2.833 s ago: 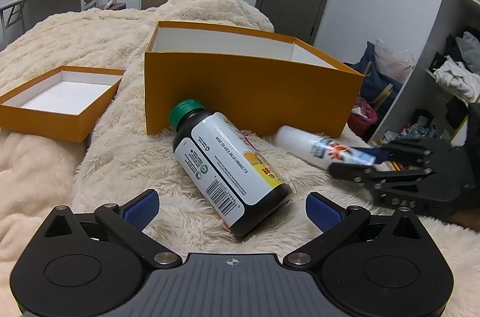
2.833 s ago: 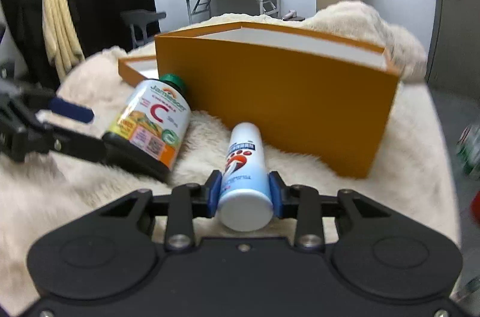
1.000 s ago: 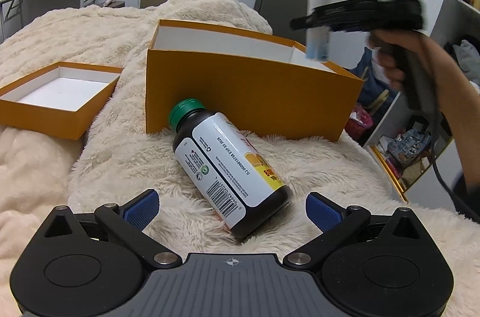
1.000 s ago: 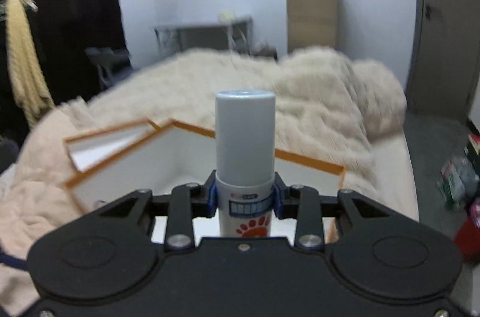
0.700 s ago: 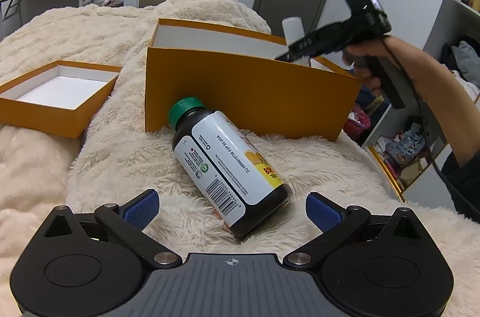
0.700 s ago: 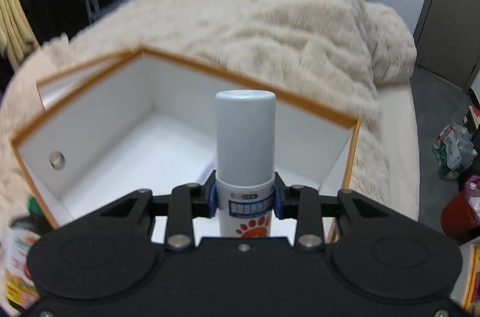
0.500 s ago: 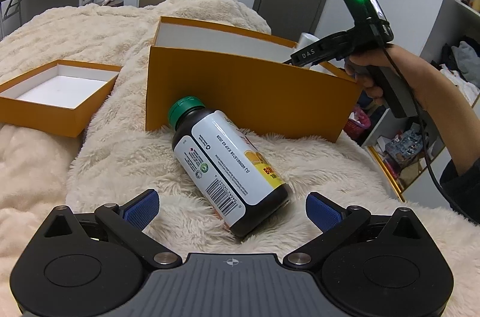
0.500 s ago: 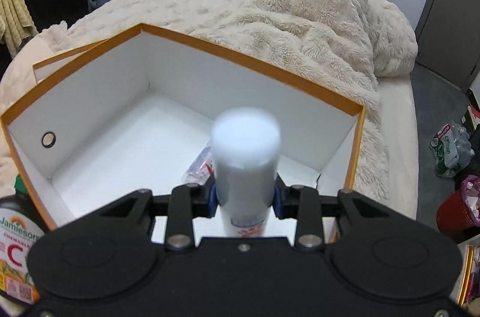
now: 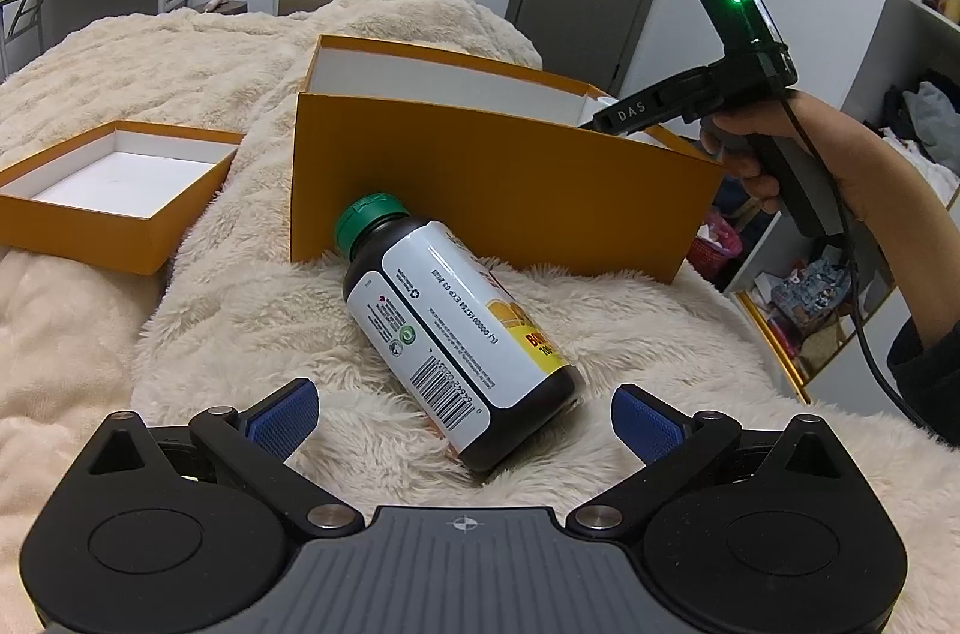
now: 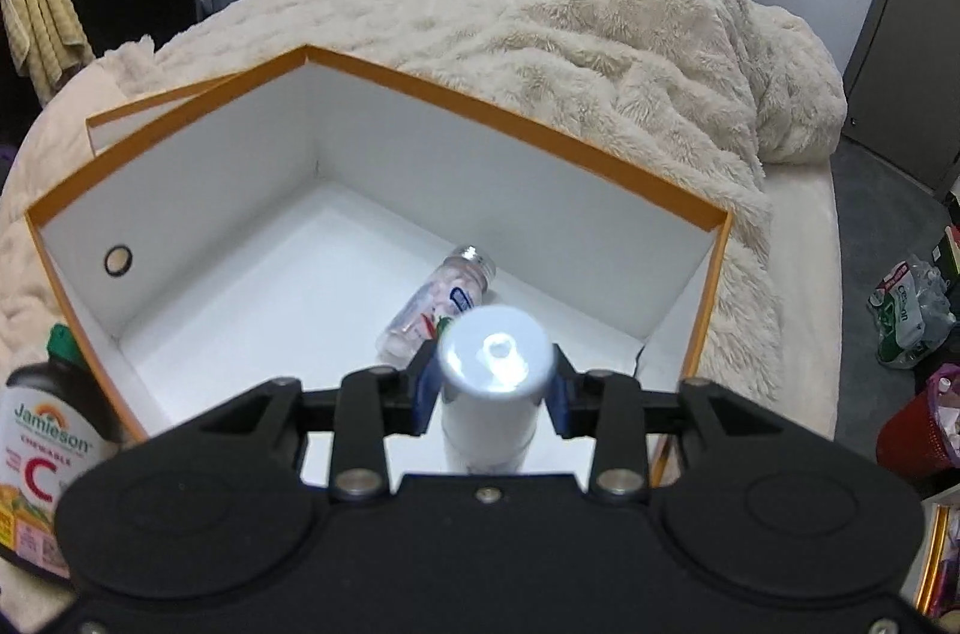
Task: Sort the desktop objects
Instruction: 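Carry the spray can with the right gripper and release it into the orange box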
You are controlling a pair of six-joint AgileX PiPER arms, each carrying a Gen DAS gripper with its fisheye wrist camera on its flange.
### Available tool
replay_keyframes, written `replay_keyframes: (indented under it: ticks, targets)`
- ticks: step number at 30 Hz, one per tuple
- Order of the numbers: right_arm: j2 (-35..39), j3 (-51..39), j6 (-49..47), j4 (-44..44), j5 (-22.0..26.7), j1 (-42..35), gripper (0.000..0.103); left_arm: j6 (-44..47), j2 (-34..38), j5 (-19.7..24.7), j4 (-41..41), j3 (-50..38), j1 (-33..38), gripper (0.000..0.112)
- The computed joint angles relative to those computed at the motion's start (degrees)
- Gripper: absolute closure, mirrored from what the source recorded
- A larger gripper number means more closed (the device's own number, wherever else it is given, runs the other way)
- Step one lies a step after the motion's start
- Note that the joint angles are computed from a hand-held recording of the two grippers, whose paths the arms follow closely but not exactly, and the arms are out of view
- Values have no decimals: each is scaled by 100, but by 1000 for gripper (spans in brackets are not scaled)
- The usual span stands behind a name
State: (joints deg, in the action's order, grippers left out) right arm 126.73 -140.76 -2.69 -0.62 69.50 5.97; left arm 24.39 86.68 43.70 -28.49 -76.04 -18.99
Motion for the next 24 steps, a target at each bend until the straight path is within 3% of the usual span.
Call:
replay_keyframes:
  ticks: [5, 8, 11, 15, 19, 20, 24]
  targets:
    - [-280, 434, -16, 133, -221, -95, 68, 17, -7, -10, -10, 12, -2, 9]
    - [-594, 1001, 69, 356, -681, -200, 67, 20, -4, -11, -12, 13, 1, 9]
    - [-945, 1622, 150, 601, -1165, -281, 55, 8, 5, -4, 6, 2, -3, 9]
    - [-1304, 2326, 271, 692, -1670, -330, 52, 0, 9, -1, 19, -4, -8, 9]
    - [-1844, 3379, 558, 835, -2639, -363, 49, -41, 34, 20, 66, -38, -5, 9]
    - [-2124, 3910, 798, 717, -3161, -324, 47, -78, 43, 23, 110, -53, -21, 9]
    - [-3045, 5565, 2413, -726, -4663, -24, 44, -426, 93, 49, 600, -190, -254, 9]
